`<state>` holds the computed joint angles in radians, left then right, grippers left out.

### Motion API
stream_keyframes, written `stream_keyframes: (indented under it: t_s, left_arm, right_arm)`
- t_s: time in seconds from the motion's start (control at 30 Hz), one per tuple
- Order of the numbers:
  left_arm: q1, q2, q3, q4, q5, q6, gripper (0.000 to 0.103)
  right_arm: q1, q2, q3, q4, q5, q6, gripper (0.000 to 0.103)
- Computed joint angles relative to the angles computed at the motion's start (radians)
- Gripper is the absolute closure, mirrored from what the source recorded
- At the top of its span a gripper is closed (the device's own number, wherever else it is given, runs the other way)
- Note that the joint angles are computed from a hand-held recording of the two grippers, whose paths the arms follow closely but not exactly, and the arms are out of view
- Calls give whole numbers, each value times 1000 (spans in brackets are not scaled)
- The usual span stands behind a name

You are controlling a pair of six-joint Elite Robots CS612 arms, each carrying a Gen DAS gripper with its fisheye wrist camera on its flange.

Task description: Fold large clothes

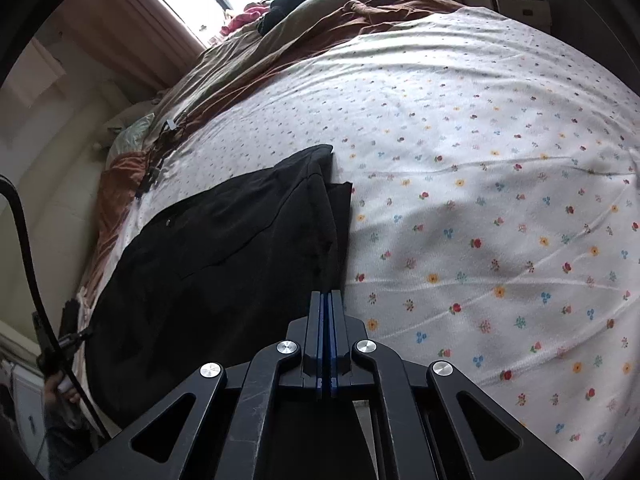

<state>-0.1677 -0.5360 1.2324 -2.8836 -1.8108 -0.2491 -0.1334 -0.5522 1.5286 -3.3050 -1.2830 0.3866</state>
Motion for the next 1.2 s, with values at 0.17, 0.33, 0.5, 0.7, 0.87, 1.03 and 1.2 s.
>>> stream_keyframes:
  t_s: [0.17, 0.33, 0.5, 0.7, 0.87, 1.03, 1.2]
  left_arm:
    - [1, 23, -42, 29, -2, -17, 103]
    - [-7, 41, -85, 100, 17, -5, 103]
    - [3, 25, -73, 132, -21, -19, 90]
    - [28, -25, 46, -39, -92, -80, 25]
    - [45, -60, 123, -97, -131, -110, 25]
    - [59, -84, 193, -132, -164, -148, 25]
    - [74, -95, 248, -178, -222, -204, 25]
  right_arm:
    - [3, 8, -17, 4, -30, 17, 101]
    - [5, 21, -35, 30, -59, 77, 101]
    - [17, -6, -25, 121, -127, 91, 92]
    - [36, -79, 56, 56, -215, 38, 52]
    - [57, -146, 101, 11, -229, -20, 52]
    - [88, -195, 113, -23, -231, -40, 52]
    - [133, -214, 93, 1, -271, -56, 52]
